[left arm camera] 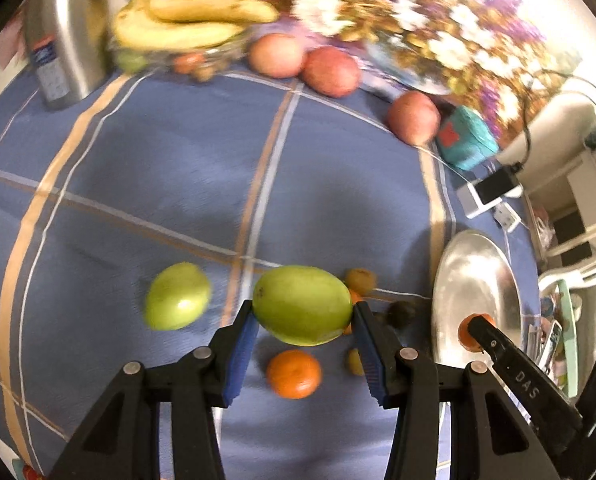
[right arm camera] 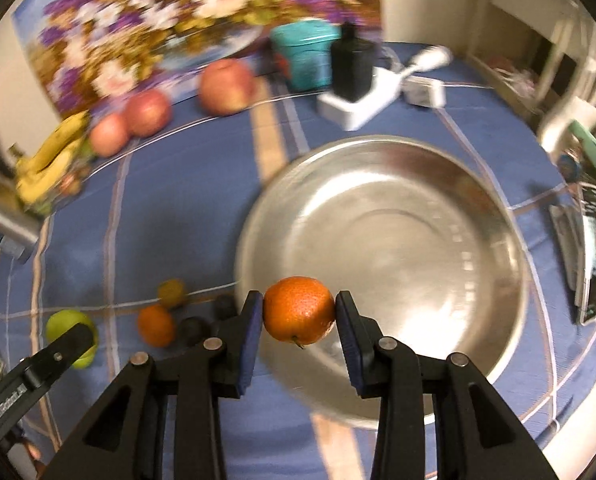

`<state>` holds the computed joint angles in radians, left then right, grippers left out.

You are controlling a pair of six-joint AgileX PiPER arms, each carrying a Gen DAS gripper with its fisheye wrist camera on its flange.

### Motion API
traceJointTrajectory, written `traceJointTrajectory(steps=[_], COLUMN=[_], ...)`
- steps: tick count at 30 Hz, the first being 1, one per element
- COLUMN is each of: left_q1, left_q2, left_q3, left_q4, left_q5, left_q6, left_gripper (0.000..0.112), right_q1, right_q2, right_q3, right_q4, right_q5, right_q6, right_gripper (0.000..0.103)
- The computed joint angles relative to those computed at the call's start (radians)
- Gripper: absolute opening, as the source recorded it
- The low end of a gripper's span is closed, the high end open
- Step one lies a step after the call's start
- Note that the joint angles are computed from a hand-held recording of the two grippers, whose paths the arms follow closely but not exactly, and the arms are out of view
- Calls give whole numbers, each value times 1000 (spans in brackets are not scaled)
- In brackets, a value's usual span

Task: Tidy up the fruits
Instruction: 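Carry the green apple with the left tool into the steel bowl while the right tool drops the orange there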

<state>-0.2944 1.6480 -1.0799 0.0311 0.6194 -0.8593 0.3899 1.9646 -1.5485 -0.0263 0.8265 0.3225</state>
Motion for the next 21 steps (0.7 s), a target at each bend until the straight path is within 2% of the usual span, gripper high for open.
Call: traceJointTrajectory(steps=[6, 14, 21], left_q1=[-84, -200, -224], left_q2=[105, 311, 410], left_q3=[-165, -429, -526], left_q4=[46, 66, 62], left_q5=[34, 84, 103], left_q6=[6, 70, 106], left_gripper=[51, 51, 51], right_q1=[-93, -165, -205], right_q2=[-8, -12, 16], right_q3=[12, 21, 18], right_q4=[15, 10, 45], right_q5=[3, -7, 4], right_q6=[4, 24, 7], right_gripper=[39, 39, 39])
